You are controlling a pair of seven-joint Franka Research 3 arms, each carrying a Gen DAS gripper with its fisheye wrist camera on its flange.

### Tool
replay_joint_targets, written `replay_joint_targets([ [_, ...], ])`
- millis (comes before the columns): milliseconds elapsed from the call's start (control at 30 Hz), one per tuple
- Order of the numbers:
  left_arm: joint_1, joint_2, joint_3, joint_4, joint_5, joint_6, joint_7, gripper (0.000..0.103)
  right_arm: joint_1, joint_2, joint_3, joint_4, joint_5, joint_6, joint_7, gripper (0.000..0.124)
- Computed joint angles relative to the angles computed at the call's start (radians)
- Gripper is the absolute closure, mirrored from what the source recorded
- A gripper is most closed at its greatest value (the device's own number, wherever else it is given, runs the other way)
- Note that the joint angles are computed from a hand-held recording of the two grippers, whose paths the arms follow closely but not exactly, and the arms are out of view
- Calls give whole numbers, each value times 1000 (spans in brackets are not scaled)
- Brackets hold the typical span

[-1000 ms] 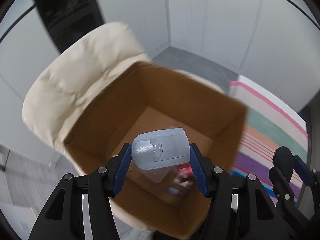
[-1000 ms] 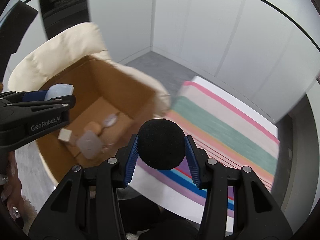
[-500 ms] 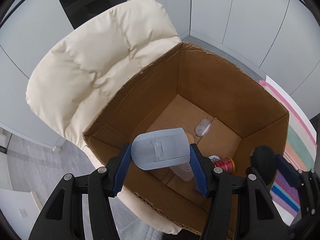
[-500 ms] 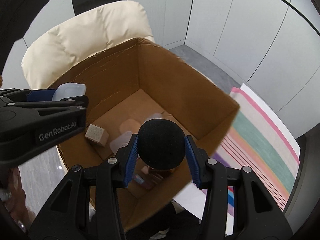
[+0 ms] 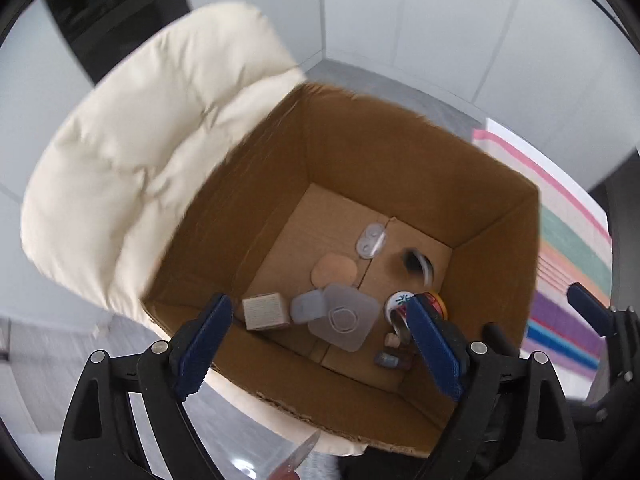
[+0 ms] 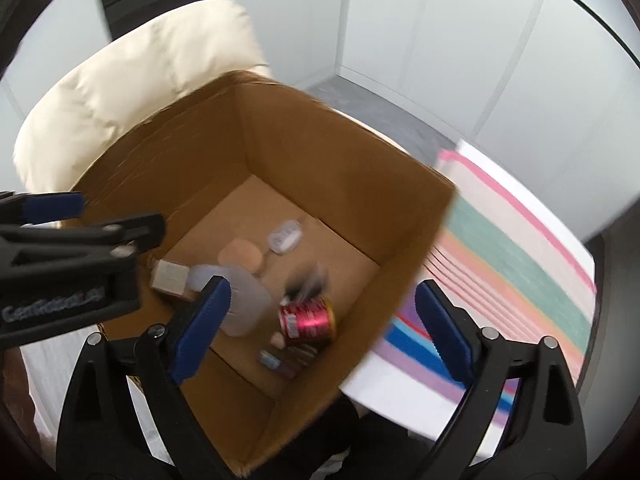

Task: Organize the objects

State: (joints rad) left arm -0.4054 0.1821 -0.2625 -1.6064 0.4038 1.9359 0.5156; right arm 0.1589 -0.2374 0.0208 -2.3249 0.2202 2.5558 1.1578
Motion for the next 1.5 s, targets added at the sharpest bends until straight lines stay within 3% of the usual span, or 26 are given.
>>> replay_joint_targets([
  [133, -12, -9, -14, 44, 2, -33, 84, 7, -66, -72, -13, 15, -35, -119, 138, 29],
  [300, -31, 4, -33, 158, -70, -76, 178, 5, -167, -199, 16, -12, -146, -167, 386, 29],
  [400, -108, 74, -45, 334, 26, -231, 223, 5, -204, -261, 12, 7, -183, -275, 488, 29],
  [500, -206, 167, -40, 534, 99, -383, 297, 5, -208, -321, -19, 28, -180, -378, 482, 29],
  [633, -295, 220, -8, 668, 129, -441, 321, 5, -257, -421, -17, 15, -214, -423, 525, 30],
  [733, -342, 251, 16, 740, 145, -469, 343, 5, -254, -463, -47, 14, -192, -431, 488, 30],
  [933, -364, 262, 41, 771, 122, -445, 327, 5, -272, -486, -53, 23, -175, -452, 450, 30],
  [1167, -408, 319, 73, 870, 138, -513, 341, 5, -276, -474, -54, 21, -155, -454, 427, 30],
  [1500, -398, 310, 75, 852, 111, -517, 322, 5, -276, -463, -45, 17, -152, -456, 422, 30],
])
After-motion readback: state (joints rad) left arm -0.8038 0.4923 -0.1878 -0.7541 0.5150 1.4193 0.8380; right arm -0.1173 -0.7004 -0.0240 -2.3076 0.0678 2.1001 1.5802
